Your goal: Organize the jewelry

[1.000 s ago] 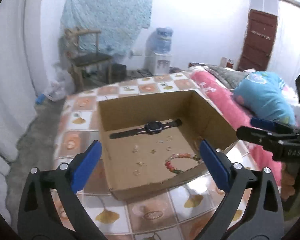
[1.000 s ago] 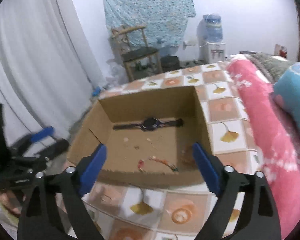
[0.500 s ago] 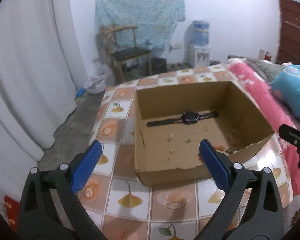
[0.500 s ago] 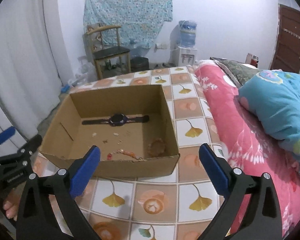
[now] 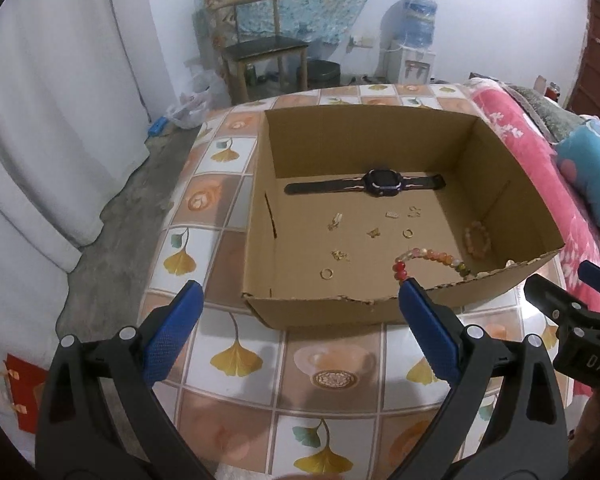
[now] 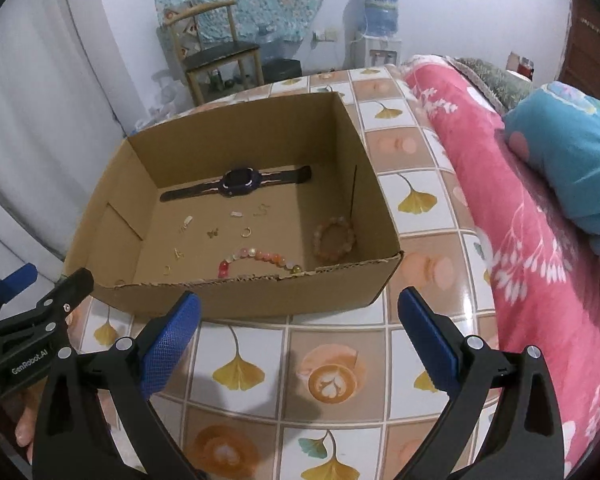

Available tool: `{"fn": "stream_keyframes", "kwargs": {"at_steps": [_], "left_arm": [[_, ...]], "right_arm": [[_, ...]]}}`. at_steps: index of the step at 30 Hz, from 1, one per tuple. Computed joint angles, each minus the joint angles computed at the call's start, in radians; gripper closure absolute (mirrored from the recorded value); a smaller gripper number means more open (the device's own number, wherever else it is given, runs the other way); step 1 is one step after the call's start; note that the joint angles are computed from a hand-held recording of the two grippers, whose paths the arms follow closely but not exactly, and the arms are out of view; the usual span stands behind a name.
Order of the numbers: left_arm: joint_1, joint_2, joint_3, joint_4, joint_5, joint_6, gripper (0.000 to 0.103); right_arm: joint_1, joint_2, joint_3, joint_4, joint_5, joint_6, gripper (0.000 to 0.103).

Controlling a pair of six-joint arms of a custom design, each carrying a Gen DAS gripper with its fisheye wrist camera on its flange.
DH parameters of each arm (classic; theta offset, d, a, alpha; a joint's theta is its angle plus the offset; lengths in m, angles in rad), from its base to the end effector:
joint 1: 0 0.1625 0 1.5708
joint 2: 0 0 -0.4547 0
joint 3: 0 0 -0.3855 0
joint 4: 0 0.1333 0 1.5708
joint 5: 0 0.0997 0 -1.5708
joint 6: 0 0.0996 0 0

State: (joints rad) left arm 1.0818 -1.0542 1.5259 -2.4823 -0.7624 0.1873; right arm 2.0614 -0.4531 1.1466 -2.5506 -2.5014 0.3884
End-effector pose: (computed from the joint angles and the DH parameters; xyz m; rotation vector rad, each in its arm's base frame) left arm -0.1417 -0.7034 0.3629 0.5616 2.2671 -0.6632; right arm 0.4324 -0.6961 0.0862 -0.0486 -2.2993 0.7892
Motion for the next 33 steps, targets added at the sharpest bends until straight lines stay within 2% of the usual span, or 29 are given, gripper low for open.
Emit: {"fn": "stream_keyframes", "kwargs": {"at_steps": [10,33], "left_arm": [[0.003,0.002,-0.018,0.084,-0.004,-0.062,0.008],[0.011,0.003,-0.037,0.145,-0.007,-0.109,0.008]], "right_arm": [[-0.005,0.009,-0.019,0.042,0.022,0.022,0.007],[-0.004,0.013,-0.028,0.055,0.022,0.016,0.007]]}}
